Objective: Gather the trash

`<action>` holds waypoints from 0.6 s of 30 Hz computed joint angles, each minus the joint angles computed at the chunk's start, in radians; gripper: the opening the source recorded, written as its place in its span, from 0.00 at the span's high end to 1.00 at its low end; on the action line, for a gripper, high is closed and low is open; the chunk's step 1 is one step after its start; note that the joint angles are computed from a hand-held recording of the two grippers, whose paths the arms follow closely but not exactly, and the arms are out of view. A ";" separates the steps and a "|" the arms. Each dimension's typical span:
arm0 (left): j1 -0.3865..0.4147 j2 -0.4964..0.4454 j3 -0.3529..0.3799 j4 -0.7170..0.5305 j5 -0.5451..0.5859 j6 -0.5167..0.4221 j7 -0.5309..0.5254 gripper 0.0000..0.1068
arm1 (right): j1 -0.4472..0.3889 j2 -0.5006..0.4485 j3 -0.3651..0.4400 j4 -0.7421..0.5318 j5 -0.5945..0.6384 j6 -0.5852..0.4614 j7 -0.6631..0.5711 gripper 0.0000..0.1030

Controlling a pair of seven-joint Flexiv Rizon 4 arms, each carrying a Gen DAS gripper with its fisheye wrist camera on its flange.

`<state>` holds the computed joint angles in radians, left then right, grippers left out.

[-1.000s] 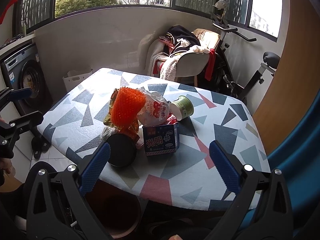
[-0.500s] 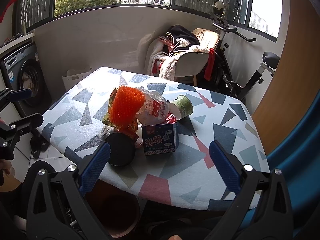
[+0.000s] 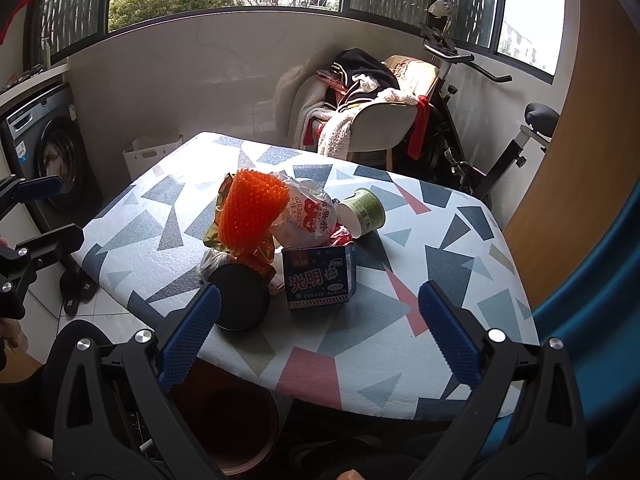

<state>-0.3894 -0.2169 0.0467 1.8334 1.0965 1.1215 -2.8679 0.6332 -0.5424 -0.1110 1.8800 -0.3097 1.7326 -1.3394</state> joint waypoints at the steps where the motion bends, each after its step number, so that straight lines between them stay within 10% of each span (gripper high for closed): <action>1: 0.002 0.000 0.000 0.000 -0.003 0.001 0.003 0.08 | -0.002 -0.001 0.001 0.000 0.000 0.001 -0.001 0.05; 11: 0.009 -0.035 0.030 0.002 -0.013 0.109 0.001 0.08 | -0.032 -0.027 0.036 -0.006 0.007 0.027 -0.013 0.05; 18: -0.026 -0.072 0.069 -0.017 0.010 0.042 -0.007 0.08 | -0.232 -0.096 0.280 -0.067 -0.023 -0.036 -0.043 0.05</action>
